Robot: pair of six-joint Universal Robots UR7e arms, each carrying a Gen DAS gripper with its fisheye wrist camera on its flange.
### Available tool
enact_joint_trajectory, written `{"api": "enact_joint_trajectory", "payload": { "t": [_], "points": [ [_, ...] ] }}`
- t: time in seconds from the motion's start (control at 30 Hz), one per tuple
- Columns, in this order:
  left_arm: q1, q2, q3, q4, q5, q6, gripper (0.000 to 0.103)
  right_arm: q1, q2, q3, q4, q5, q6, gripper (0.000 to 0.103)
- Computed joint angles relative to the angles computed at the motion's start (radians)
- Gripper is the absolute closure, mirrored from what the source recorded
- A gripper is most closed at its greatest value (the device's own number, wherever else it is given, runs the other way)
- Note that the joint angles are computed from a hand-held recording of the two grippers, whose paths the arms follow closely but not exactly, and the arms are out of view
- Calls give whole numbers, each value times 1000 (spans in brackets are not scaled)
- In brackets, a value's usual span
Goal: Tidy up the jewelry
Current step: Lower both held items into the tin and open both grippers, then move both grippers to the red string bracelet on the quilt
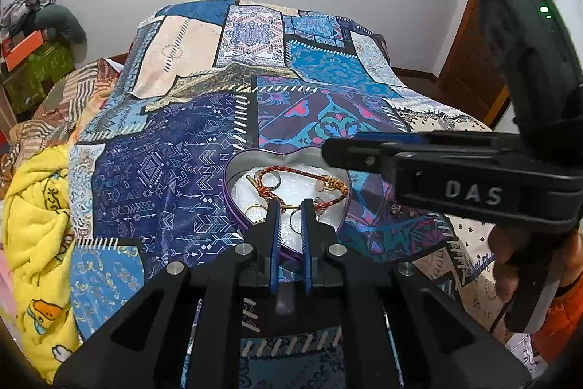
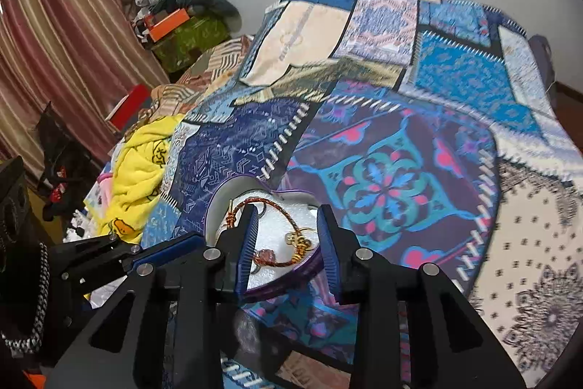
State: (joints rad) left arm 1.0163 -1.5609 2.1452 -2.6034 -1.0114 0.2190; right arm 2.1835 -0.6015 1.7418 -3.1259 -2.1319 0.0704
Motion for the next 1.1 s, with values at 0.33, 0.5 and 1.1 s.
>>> {"api": "enact_joint_trajectory", "payload": {
  "t": [0.33,0.5,1.1],
  "points": [
    [-68,-60,28,26,37,-30,94,42,-62,78,-55,-85,-10,72],
    [-106,-87,47,45,50,-54,94,62,-99,134,-88,-144,0,72],
    [-122,-2,79,109,-43,-118,87,15,-224,332,-58,-248,127,72]
  ]
}}
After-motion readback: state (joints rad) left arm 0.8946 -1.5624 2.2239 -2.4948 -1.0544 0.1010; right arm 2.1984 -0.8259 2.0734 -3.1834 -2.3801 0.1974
